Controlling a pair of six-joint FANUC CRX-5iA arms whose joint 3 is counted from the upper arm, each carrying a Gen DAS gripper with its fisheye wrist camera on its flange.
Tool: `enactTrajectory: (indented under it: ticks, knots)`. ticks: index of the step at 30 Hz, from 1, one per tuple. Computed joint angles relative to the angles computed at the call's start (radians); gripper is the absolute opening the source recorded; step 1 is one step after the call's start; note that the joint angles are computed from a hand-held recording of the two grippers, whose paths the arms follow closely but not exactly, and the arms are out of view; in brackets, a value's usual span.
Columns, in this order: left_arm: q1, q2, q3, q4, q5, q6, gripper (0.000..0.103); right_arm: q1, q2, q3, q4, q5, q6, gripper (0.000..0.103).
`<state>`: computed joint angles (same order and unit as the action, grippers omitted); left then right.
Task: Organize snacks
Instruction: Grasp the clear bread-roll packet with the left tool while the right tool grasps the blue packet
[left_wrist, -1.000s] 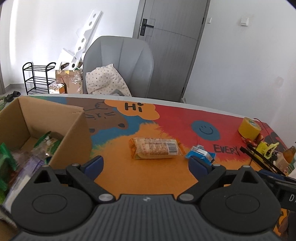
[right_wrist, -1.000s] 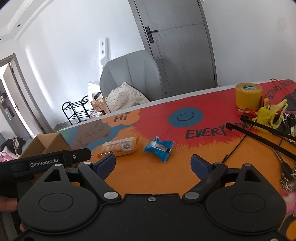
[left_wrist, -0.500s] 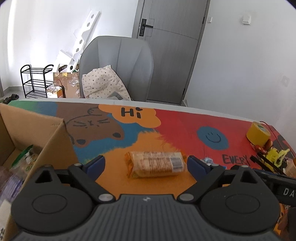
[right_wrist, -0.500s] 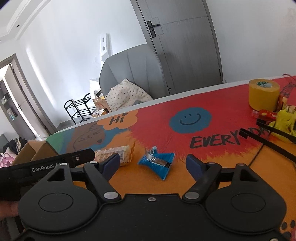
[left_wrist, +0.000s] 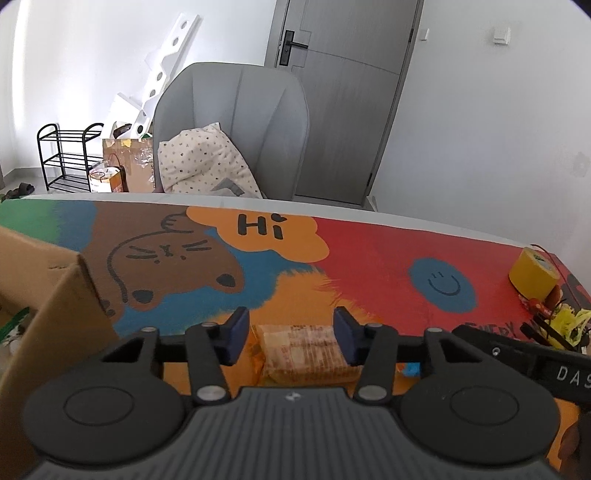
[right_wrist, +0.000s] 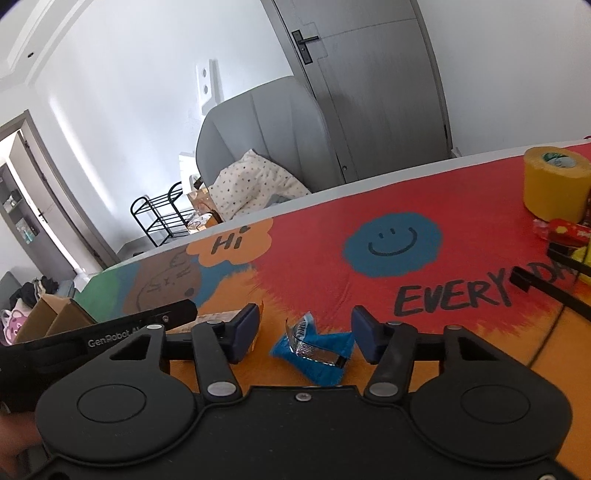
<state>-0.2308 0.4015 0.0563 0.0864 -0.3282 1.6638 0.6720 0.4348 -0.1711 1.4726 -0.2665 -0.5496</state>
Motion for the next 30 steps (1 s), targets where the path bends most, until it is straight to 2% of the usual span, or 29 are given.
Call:
enactTrajectory:
  ticks: [6,11,14,18,22,28,30]
  knots:
    - [0.000,0.028,0.022,0.020,0.004,-0.016,0.041,0.038,0.024,0.038,-0.202,-0.015,0.171,0.038]
    - [0.001,0.050,0.029,0.088,-0.008,-0.096,0.040,0.054,0.011,0.026,-0.233,-0.026,0.192,0.038]
    - [0.005,0.037,-0.007,0.149,0.005,-0.156,0.040,0.066,-0.002,0.014,-0.251,-0.031,0.209,0.038]
    - [0.009,0.011,-0.041,0.178,-0.007,-0.179,0.040,0.082,-0.011,0.007,-0.270,-0.046,0.223,0.039]
    - [0.010,-0.021,-0.084,0.203,-0.006,-0.199,0.041,0.091,-0.026,-0.015,-0.247,-0.053,0.192,0.041]
    - [0.009,-0.065,-0.172,0.333,0.021,-0.320,0.043,0.097,-0.047,-0.048,-0.211,-0.039,0.146,0.045]
    - [0.007,-0.074,-0.187,0.345,0.027,-0.341,0.043,0.104,-0.046,-0.046,-0.218,-0.046,0.162,0.046]
